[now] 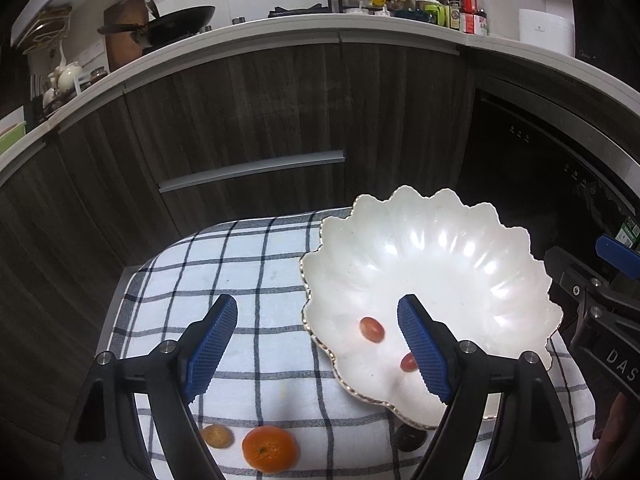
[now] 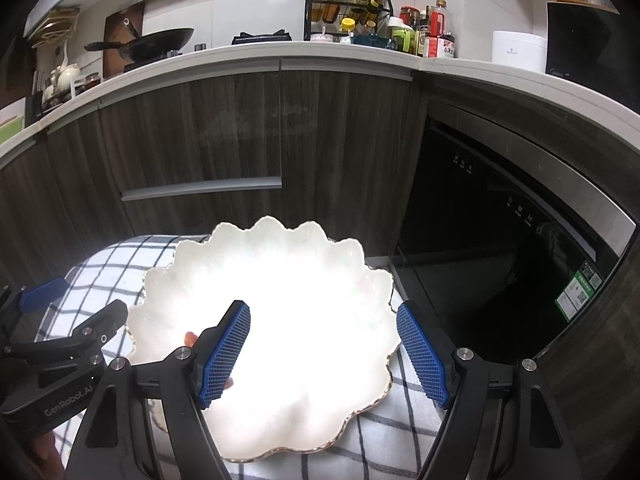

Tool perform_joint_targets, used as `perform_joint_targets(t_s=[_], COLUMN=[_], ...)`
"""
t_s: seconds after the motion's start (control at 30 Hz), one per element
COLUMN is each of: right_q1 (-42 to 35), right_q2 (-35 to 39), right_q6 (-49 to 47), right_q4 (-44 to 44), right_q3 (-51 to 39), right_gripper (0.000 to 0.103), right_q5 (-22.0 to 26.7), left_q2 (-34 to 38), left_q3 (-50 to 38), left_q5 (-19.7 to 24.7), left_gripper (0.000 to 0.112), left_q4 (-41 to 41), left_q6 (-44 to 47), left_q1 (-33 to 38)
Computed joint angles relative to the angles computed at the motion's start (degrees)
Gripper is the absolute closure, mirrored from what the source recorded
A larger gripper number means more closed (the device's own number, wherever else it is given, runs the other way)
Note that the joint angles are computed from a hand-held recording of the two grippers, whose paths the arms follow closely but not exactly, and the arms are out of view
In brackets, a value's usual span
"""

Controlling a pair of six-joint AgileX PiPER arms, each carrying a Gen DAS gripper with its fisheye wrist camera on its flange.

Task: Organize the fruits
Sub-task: 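Withdraw both open tools from the bowl back toward the remaining fruits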

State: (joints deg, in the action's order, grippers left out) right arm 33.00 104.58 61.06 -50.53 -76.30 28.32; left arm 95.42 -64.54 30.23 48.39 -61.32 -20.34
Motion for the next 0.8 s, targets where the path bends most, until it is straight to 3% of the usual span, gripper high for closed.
perform_joint_targets(t_s=[0.8], right_q1=[6.2], right_q2=[-2.5], right_q6=[3.0], right_q4=[-0.1], right_q3=[0.8], right_gripper=[0.026], right_q5=[3.6], left_q2=[-11.2], left_q3=[10.7], left_q5=[1.4], left_gripper=[0.028], left_q4=[2.9], left_q6=[-2.7], left_q1=[2.0])
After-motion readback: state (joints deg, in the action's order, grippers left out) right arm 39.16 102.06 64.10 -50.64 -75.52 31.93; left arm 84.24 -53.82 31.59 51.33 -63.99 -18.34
